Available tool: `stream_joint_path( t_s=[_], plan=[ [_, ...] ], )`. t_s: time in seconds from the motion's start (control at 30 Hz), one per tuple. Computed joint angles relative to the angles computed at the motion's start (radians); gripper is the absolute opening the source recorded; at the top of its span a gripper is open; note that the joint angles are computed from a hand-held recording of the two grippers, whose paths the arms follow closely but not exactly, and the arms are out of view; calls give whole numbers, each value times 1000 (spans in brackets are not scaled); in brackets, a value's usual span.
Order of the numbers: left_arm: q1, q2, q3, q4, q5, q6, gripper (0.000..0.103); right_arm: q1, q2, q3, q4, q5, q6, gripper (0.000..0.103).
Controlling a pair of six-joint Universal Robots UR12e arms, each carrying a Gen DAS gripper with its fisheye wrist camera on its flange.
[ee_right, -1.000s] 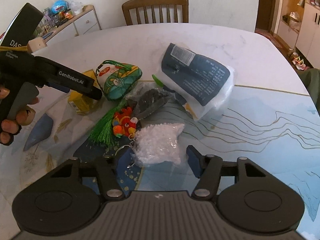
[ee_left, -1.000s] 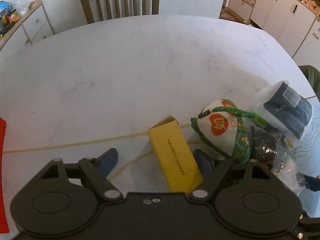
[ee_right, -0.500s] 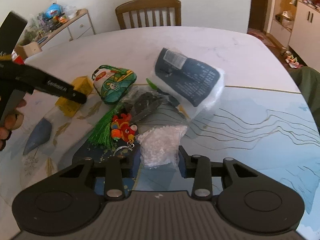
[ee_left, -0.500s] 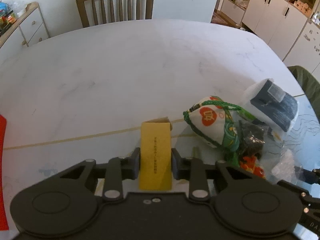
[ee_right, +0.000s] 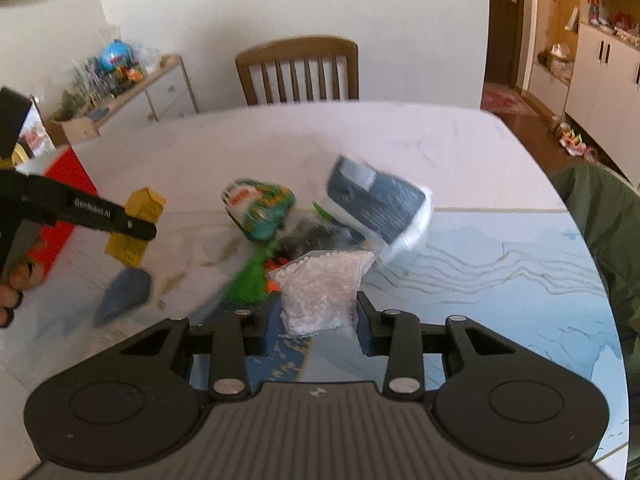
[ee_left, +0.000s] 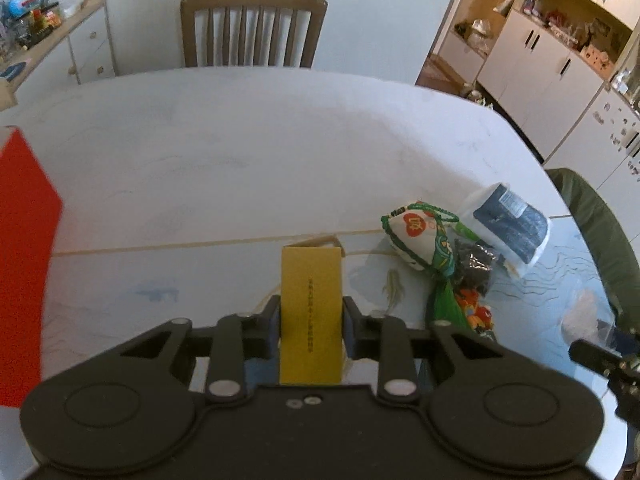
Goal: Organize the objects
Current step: 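Carry the yellow box with the left tool while the right tool carries the bead bag to the box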
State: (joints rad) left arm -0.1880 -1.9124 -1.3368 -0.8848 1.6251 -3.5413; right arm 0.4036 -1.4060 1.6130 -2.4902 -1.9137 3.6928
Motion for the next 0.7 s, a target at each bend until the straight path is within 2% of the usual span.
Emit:
stream_joint_path(
  t_s=[0.2, 0.33, 0.5, 0.7],
  plan=[
    [18, 65, -53, 17, 2, 0, 28, 34, 25, -56, -39, -14, -36, 37],
    [38, 114, -91, 35, -2, -5, 28, 53, 56, -115, -65, 7, -57, 37],
    [72, 166, -142, 60, -14, -6, 28, 81, 111, -209, -69, 31, -82, 37],
    [123, 220, -190, 49, -52, 1, 28, 107, 187, -327, -50, 63, -82, 37]
  ],
)
